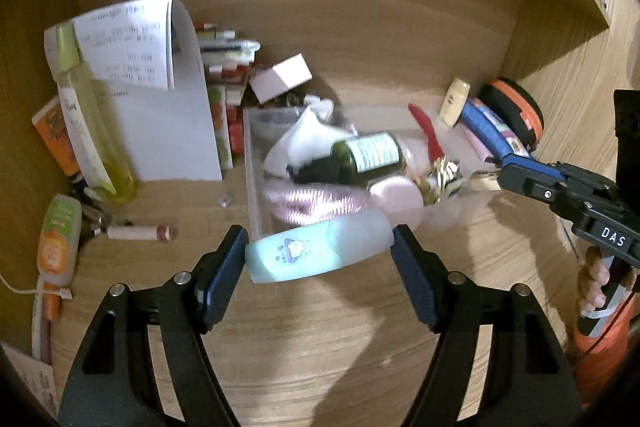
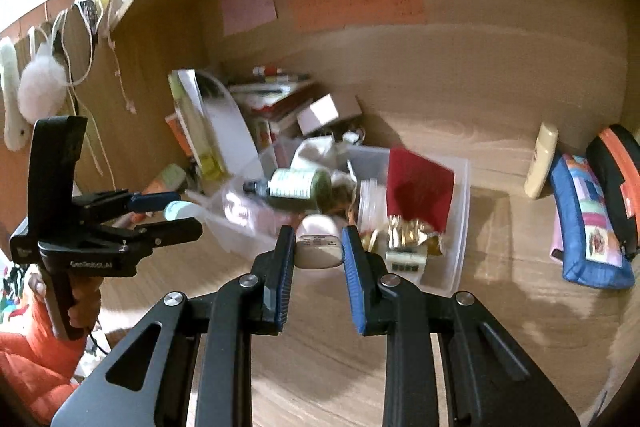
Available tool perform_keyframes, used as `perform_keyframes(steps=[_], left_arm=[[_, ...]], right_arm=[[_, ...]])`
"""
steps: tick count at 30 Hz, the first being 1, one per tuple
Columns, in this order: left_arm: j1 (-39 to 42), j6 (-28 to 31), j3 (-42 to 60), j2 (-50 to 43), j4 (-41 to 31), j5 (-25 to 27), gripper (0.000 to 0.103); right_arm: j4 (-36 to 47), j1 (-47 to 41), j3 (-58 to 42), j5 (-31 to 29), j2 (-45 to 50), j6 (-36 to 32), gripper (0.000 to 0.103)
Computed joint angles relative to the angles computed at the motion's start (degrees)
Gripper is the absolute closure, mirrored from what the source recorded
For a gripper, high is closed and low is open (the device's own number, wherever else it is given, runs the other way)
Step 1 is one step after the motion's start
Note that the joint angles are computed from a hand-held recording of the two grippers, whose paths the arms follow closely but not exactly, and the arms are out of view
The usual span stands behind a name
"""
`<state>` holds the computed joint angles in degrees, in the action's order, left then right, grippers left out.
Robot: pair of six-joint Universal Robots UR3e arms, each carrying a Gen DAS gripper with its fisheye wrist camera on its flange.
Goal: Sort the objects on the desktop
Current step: 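Carry the pale blue tube and tag into the clear box and release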
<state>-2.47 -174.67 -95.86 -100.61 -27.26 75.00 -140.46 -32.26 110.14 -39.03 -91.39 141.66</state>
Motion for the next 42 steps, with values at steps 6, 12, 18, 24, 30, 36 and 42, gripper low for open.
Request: perform_keyframes(steps=[6,12,18,24,30,36,42], left_arm=[[0.2,-2.2,3.7,-1.7,-0.3,-0.4,0.030],[-0.5,-1.9,10.3,-5.6,-3.6,-2.9,0.030],[-4.9,-0.7,18.6,-12.6,-7.7,-0.8,0.030],[-8.7,0.6,26.5,-18.9,-11.0,3.5,0.030],[-10.5,0.7,33.6,-24.5,-14.2,6.9,0.030],[-10.7,1.2,35.5,-26.1,-14.8,7.5,0.030],[-8.8,0.4,34.1,-24.1,-16.2,3.8,0.030]], right_arm=[[-2.2,0.8,-4.2,1.9,3.6,3.8,0.081],[-6.9,3.3,-7.7,-0.1,9.4,7.5,0.081],[-4.0,4.6,-11.8,-2.9,14.8,8.3,0.081],[-2.3,5.0,-13.5,-4.0,17.1,8.4,0.081],[-4.5,5.9,-12.8,-6.6,17.2,8.0,0.081],[-7.1,6.8,-11.7,-8.9,16.9,8.4,0.081],[-6.0,6.8,-12.2,-9.0,17.0,8.0,0.081]])
